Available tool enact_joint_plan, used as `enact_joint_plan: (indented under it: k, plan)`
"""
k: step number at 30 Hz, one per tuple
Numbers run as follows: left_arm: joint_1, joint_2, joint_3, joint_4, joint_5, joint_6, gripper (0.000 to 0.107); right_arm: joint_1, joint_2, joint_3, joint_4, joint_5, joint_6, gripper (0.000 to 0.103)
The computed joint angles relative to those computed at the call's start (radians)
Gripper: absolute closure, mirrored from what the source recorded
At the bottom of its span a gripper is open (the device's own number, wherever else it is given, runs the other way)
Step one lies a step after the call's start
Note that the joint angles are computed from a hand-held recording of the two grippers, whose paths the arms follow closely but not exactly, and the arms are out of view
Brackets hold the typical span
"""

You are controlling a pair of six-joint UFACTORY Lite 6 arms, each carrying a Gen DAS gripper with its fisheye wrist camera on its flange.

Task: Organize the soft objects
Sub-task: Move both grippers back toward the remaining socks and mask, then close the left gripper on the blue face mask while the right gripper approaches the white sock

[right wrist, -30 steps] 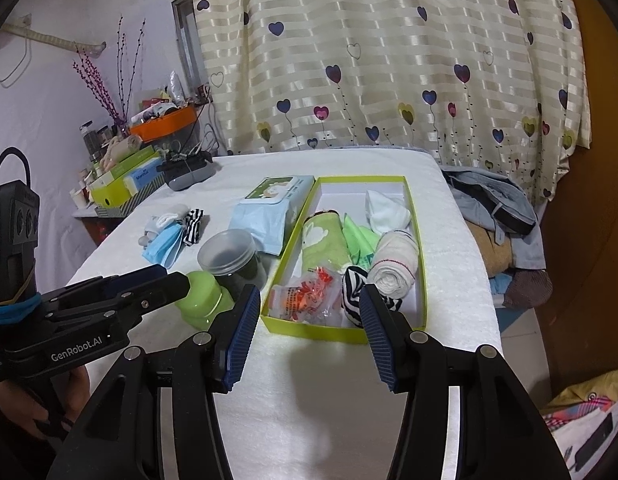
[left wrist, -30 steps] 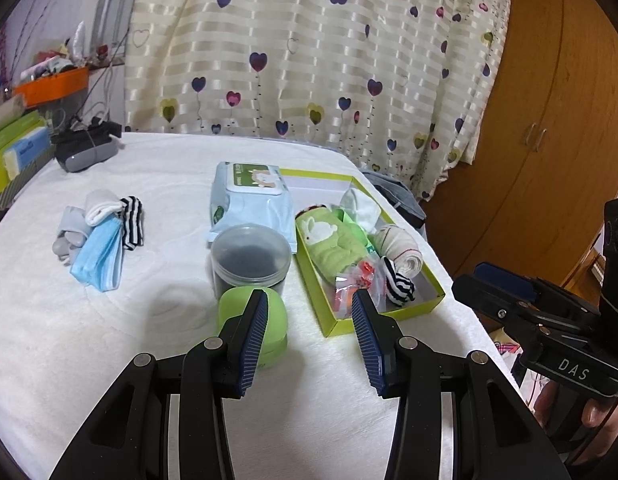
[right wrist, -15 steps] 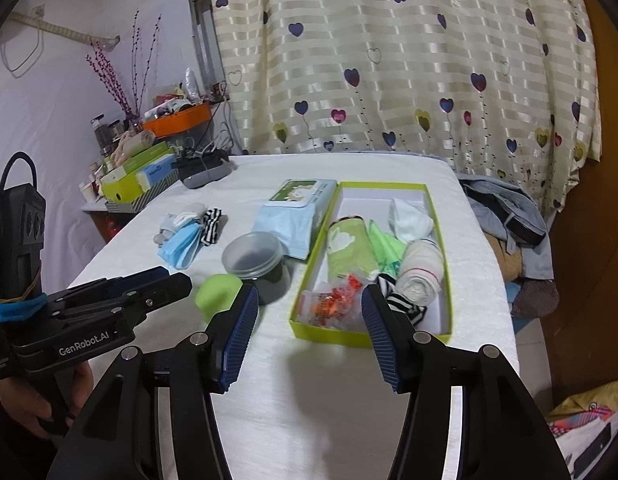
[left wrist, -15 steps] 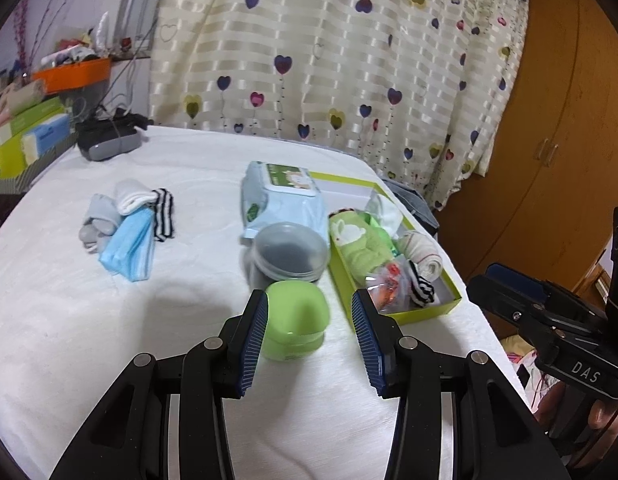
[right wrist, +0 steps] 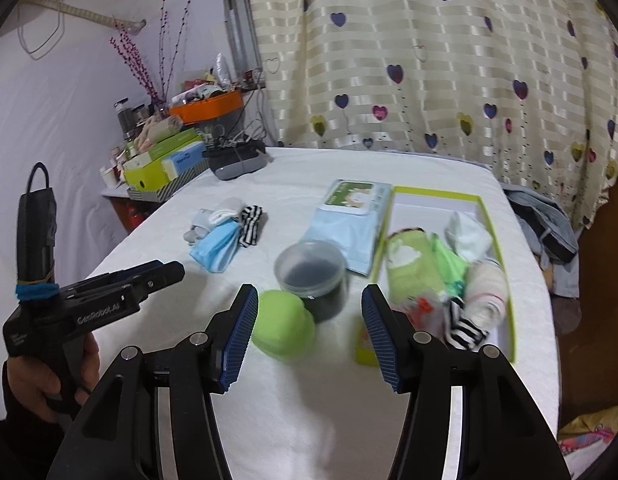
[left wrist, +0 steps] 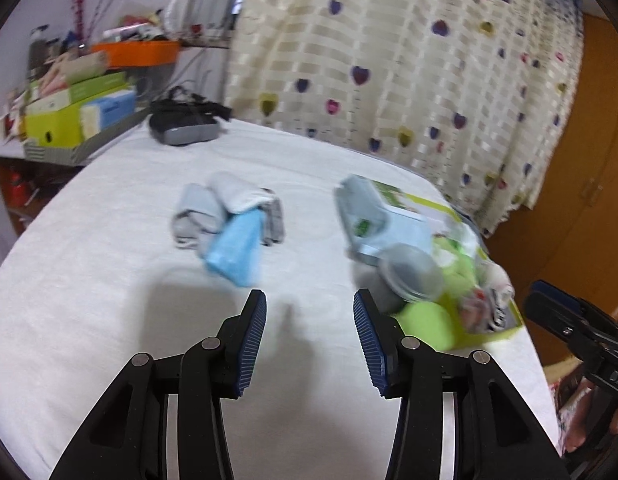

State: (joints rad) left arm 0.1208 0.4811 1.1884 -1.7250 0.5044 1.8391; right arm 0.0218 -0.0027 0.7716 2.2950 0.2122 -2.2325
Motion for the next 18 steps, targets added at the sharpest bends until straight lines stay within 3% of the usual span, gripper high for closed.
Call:
enact_joint_plan:
  k: [7,18]
  plan:
    - [0.027,0.209,0.271,0.156,-0.032,-0.169,0.059,0.059,0.118,0.121,0.024,-0.014,-0.031,0.048]
    - [-0.053,0.568,0.784,0.628,-0.095,-0.671,0.059,0.063,0.273,0.282,-0.192,0.01,0.163,0.048]
